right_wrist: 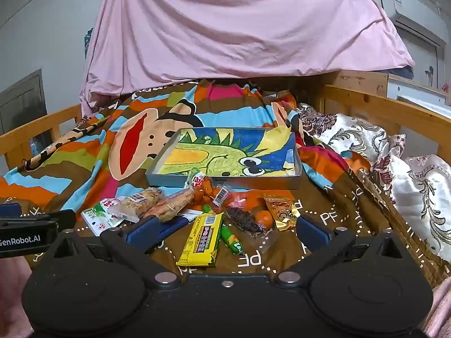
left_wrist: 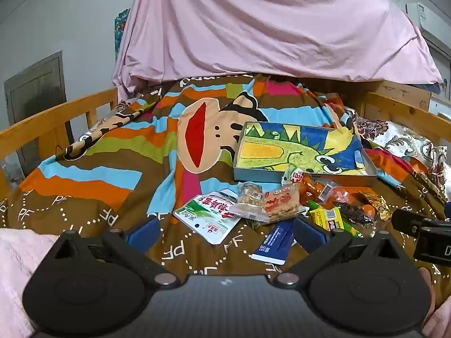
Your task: Organize snacks
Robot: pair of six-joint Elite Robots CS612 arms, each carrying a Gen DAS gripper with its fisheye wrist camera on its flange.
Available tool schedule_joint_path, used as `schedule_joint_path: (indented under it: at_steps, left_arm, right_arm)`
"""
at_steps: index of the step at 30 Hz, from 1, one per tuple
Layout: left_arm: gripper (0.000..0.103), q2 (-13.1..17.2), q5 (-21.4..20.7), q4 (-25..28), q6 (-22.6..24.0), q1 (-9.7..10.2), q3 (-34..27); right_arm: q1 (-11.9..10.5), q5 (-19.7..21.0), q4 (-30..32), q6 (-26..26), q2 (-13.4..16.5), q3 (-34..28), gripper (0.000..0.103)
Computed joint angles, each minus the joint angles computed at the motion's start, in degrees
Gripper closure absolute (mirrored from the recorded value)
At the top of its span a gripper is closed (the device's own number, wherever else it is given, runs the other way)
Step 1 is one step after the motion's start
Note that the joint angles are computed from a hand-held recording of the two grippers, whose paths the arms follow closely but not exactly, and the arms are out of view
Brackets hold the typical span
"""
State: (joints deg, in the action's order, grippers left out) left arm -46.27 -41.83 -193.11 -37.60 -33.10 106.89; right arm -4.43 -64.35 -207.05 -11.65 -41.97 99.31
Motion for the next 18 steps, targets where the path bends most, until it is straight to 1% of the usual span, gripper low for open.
schedule_joint_path:
  at_steps: [18]
  left_arm:
    - [0.001, 0.0, 0.0, 0.2, 0.0, 0.00, 0.0]
  right_arm:
    - [0.0, 0.1, 0.2, 0.0, 0.1, 0.0, 0.000]
